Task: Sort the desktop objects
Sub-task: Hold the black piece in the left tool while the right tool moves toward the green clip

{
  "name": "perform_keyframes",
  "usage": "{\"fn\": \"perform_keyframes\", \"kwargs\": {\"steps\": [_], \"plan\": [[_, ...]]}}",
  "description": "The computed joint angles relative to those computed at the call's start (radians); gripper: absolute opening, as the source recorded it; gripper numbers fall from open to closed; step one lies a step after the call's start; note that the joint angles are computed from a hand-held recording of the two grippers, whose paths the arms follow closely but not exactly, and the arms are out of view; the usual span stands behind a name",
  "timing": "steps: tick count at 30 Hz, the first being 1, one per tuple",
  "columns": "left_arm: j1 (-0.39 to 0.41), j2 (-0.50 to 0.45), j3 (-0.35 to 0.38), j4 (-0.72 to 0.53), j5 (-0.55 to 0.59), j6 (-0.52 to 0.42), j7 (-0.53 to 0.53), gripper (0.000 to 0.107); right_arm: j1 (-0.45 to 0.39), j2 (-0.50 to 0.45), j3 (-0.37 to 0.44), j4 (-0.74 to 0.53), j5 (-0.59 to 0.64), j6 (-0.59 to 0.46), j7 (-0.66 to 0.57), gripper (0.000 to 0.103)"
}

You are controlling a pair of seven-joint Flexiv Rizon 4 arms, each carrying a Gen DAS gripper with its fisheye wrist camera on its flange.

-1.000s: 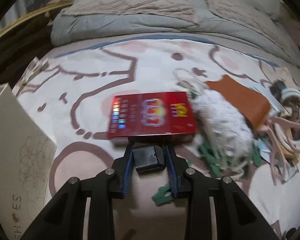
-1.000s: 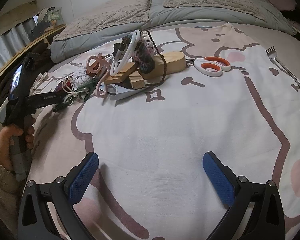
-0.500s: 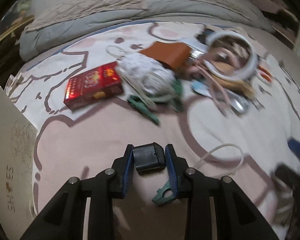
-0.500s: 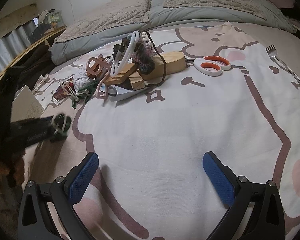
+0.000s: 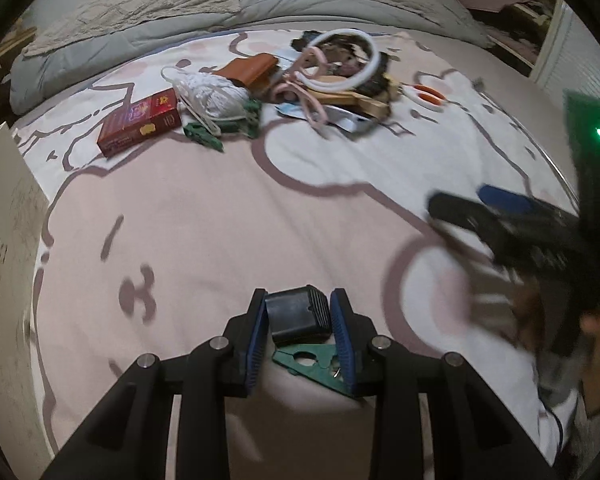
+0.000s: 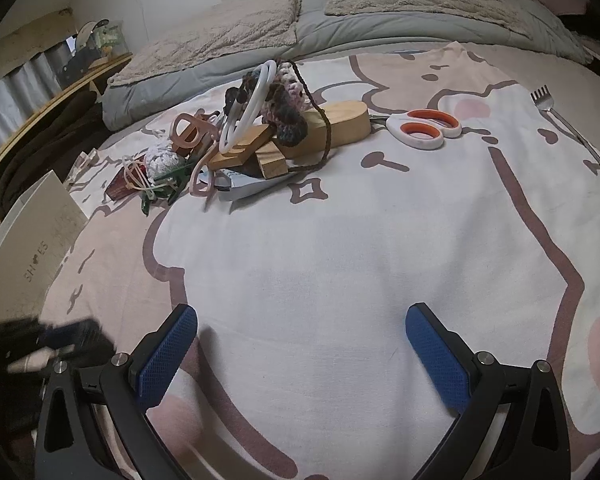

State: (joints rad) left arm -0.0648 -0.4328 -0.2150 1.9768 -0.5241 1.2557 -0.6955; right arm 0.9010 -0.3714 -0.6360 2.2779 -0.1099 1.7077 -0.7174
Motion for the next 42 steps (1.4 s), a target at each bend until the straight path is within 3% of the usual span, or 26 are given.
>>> {"fn": "perform_keyframes", "kwargs": {"steps": [3, 5, 7, 10, 11, 14, 16, 19, 27, 31, 38, 42], "plan": [[0.024, 0.035, -0.041, 0.064, -0.053, 0.078, 0.055, 0.032, 0.008, -0.002, -0.009, -0.002, -0.004, -0.008, 0.001, 0.103], [0.057, 0.050, -0.102, 0.109, -0.120, 0.188, 0.106, 0.032, 0.023, -0.004, -0.026, -0.002, -0.012, -0.015, 0.005, 0.103], [0.101, 0.063, -0.160, 0.136, -0.181, 0.241, 0.129, 0.032, 0.032, -0.006, -0.038, -0.001, -0.018, -0.018, 0.008, 0.103], [0.111, 0.062, -0.159, 0.146, -0.178, 0.304, 0.108, 0.032, 0.041, -0.007, -0.050, 0.000, -0.028, -0.025, 0.012, 0.103], [0.091, 0.057, -0.121, 0.144, -0.143, 0.318, 0.074, 0.032, 0.046, -0.008, -0.056, 0.000, -0.032, -0.028, 0.014, 0.103], [0.053, 0.048, -0.035, 0.133, -0.065, 0.293, 0.001, 0.032, 0.059, -0.010, -0.072, 0.001, -0.044, -0.037, 0.021, 0.103], [0.062, 0.042, -0.029, 0.133, -0.034, 0.285, -0.022, 0.032, 0.068, -0.010, -0.083, 0.003, -0.053, -0.041, 0.027, 0.103], [0.121, 0.019, -0.093, 0.121, -0.025, 0.282, -0.026, 0.032, 0.073, -0.011, -0.092, 0.002, -0.065, -0.049, 0.033, 0.103], [0.185, 0.005, -0.178, 0.116, -0.025, 0.228, 0.010, 0.032, 0.064, -0.009, -0.088, 0.004, -0.083, -0.046, 0.046, 0.103], [0.251, 0.036, -0.268, 0.174, -0.103, 0.233, 0.078, 0.032, 0.059, -0.007, -0.082, 0.005, -0.081, -0.041, 0.047, 0.103], [0.341, 0.106, -0.441, 0.283, -0.340, 0.240, 0.284, 0.032, 0.063, -0.005, -0.087, 0.006, -0.082, -0.046, 0.045, 0.103], [0.348, 0.133, -0.484, 0.315, -0.478, 0.272, 0.398, 0.032, 0.076, -0.002, -0.103, 0.007, -0.094, -0.059, 0.051, 0.103]]}}
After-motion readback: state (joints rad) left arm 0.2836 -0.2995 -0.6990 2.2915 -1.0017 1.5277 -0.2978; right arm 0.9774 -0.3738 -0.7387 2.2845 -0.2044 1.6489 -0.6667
